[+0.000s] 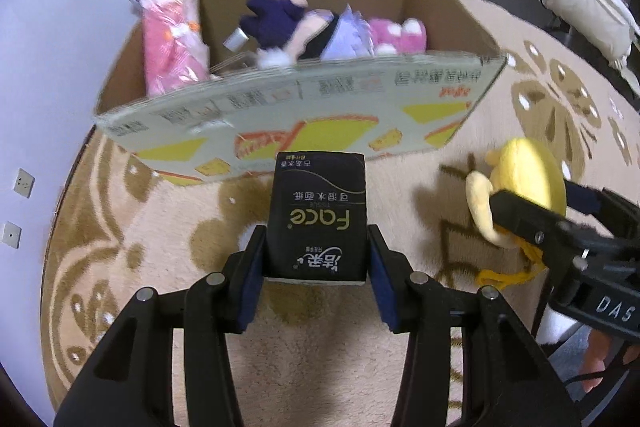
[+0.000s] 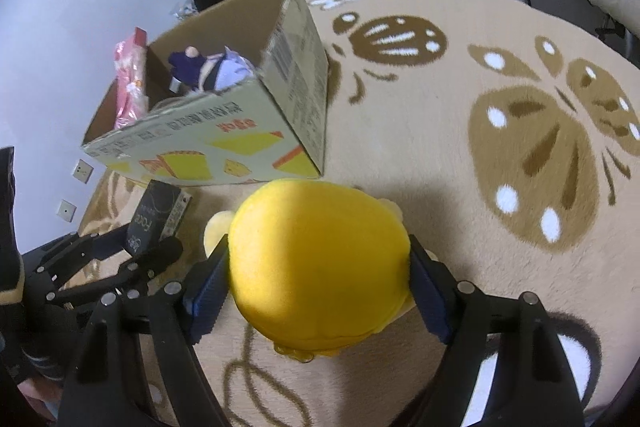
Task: Organize soft objects
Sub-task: 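Lift the black tissue pack and yellow plush and carry them over the box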
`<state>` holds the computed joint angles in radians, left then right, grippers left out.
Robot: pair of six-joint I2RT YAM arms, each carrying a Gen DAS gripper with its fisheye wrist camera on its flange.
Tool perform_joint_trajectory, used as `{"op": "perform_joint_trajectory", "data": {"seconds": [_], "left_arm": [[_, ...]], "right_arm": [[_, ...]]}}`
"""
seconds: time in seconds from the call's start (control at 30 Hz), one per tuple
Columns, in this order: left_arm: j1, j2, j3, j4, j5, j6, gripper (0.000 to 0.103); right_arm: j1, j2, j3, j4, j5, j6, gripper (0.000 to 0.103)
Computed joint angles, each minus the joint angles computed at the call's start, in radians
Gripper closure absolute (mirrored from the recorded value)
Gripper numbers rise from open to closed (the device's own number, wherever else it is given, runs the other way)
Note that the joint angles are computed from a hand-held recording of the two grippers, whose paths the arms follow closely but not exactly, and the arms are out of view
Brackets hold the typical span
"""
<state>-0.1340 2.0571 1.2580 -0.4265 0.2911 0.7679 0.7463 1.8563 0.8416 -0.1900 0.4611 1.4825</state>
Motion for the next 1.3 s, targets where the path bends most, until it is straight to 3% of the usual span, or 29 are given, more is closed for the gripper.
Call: {"op": "perform_joint_trajectory", "data": {"seconds": [0.3,0.57,0.77,0.93,1.3], "left_arm": [[0.042,-0.089,-0.003,0.009,0.077,-0.029,0.058],[0.07,-0.264,-0.085,0.144,0.182,-0.087,0.058],[0.094,-0.292,-0.026,0.133,0.246,-0.132,0.057],[0.082,-0.275,0.023,0.162,0.236,-0.155,0.057],[0.001,-0.179,0.14,0.191,0.16,-0.181,0.057]], "right_arm": [[0.036,-0.048,0.055,-0.098,0.094,-0.011,0.019],[0.033,-0.1,0.1,-0.163,0.159,-0.055,0.018],[0.04,-0.142,0.147,-0.24,0.244,-0.077,0.018],[0.019,-0.168,0.177,-0.244,0.282,-0.149,0.018],[-0.118,-0.138,0.261,-0.151,0.21,-0.413,0.018]]}}
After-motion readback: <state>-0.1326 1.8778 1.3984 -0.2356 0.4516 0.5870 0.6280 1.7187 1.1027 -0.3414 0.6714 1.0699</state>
